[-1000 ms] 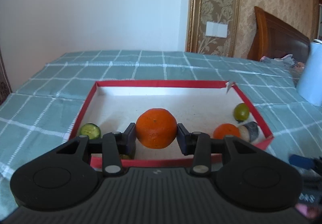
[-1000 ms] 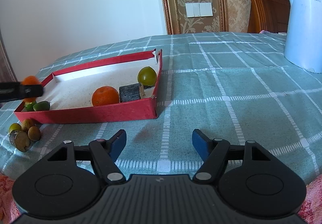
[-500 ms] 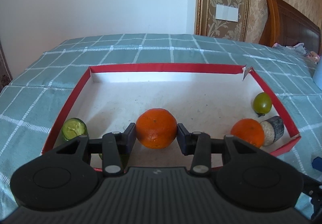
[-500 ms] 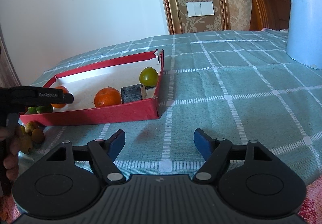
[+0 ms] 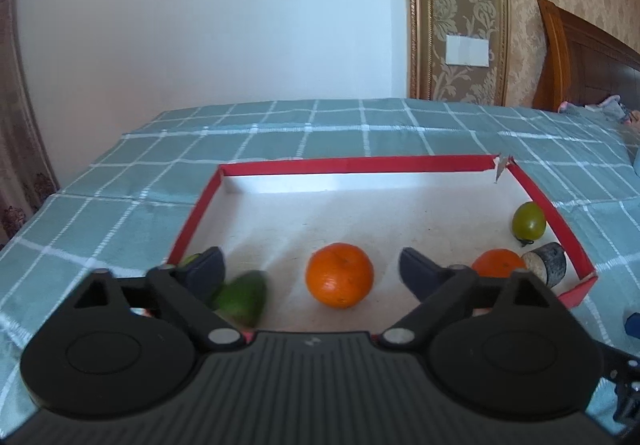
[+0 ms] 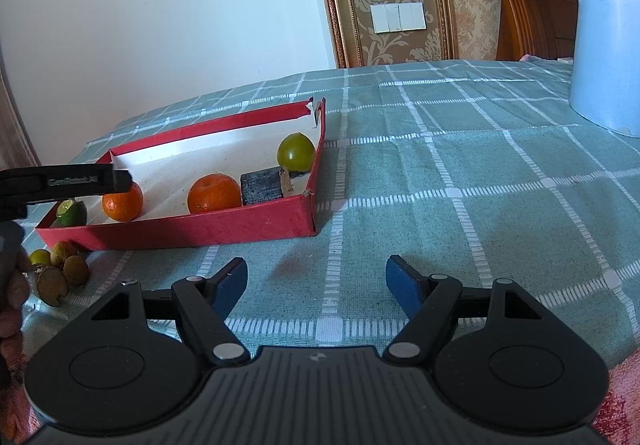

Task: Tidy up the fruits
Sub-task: 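Carry the orange into the red tray and open the left tool, then lift the left tool away from the red tray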

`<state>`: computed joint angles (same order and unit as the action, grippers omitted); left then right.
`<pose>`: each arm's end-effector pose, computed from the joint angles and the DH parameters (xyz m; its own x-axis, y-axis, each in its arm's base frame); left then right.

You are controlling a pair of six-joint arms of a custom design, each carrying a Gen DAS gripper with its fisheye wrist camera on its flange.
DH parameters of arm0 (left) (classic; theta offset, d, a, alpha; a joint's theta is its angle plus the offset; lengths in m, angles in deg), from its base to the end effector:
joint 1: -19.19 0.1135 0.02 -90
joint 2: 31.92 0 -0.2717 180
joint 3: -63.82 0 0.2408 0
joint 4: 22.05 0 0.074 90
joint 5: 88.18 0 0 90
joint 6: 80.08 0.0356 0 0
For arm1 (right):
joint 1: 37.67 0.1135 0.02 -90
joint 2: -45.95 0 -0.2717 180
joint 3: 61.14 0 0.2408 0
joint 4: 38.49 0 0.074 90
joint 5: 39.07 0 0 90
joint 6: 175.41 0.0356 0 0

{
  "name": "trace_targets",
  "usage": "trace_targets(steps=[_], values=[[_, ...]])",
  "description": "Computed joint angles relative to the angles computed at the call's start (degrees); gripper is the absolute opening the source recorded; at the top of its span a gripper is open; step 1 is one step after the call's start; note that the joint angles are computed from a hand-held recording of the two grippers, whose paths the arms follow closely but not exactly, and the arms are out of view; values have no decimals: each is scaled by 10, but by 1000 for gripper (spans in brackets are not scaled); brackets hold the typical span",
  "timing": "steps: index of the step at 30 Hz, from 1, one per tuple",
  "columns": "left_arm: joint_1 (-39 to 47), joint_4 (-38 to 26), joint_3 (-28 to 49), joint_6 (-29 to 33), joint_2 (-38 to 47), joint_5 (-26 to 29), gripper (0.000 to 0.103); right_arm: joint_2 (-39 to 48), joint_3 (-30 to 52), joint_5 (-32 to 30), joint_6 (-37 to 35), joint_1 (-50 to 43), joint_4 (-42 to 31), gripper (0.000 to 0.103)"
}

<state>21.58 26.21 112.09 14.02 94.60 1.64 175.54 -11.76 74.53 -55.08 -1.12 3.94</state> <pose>0.3254 0.0137 0.0413 -0.5013 0.0506 -0.8638 -0.0086 0.9979 0.0635 0.2642 0.1781 0.0203 -0.5720 0.1520 -0.8060 -0.0031 0.9823 0.1874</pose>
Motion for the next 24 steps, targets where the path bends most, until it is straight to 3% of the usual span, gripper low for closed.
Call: trace_targets(steps=[9, 16, 24], values=[[75, 71, -80, 8, -24, 37, 103, -3, 10, 15, -2, 7, -24, 76], [178, 154, -119, 9, 6, 85, 103, -5, 16, 25, -4, 12, -41, 76], [285, 133, -90, 14, 54, 157, 103, -7, 20, 36, -8, 17, -51, 77]])
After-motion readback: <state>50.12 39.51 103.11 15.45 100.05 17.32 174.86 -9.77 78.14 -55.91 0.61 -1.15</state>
